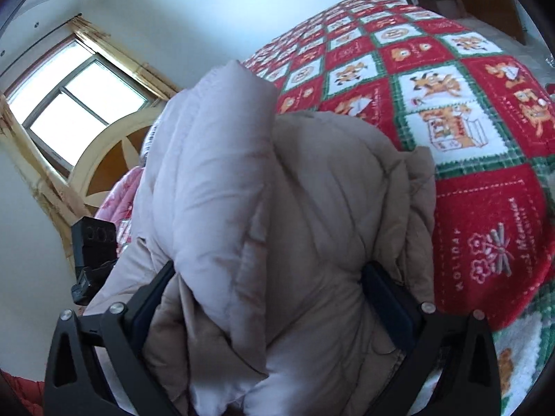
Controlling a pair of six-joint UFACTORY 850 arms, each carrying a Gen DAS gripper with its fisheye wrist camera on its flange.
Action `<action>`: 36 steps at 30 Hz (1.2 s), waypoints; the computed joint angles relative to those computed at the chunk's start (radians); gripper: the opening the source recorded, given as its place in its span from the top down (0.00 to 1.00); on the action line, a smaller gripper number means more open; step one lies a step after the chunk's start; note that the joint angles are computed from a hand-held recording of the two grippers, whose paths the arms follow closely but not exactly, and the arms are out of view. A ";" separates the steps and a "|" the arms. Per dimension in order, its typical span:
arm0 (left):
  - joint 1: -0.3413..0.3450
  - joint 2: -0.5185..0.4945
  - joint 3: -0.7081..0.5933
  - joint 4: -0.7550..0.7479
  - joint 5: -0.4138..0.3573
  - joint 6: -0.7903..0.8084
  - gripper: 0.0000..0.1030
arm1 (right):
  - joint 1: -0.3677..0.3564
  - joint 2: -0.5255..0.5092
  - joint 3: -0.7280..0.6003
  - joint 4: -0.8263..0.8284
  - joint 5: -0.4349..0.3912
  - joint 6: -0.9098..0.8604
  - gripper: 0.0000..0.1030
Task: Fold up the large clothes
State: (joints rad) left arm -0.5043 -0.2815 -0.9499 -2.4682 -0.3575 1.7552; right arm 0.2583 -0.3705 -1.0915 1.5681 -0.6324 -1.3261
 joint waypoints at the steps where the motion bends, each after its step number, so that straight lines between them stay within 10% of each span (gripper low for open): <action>1: -0.001 0.006 0.010 -0.019 -0.011 0.017 0.01 | -0.007 0.014 0.002 -0.011 0.009 -0.003 0.00; 12: -0.042 -0.005 -0.047 -0.185 0.135 0.187 0.01 | 0.014 0.024 0.005 -0.042 0.172 0.074 0.00; 18: -0.033 -0.013 -0.078 0.078 0.179 -0.006 0.01 | 0.010 0.063 0.042 -0.111 0.172 0.194 0.00; 27: 0.049 -0.069 -0.050 0.209 -0.091 -0.118 0.01 | -0.012 -0.128 -0.183 -0.239 -0.084 0.202 0.00; 36: -0.024 0.042 0.112 -0.107 -0.184 0.181 0.06 | 0.006 -0.037 -0.048 -0.172 -0.167 0.187 0.17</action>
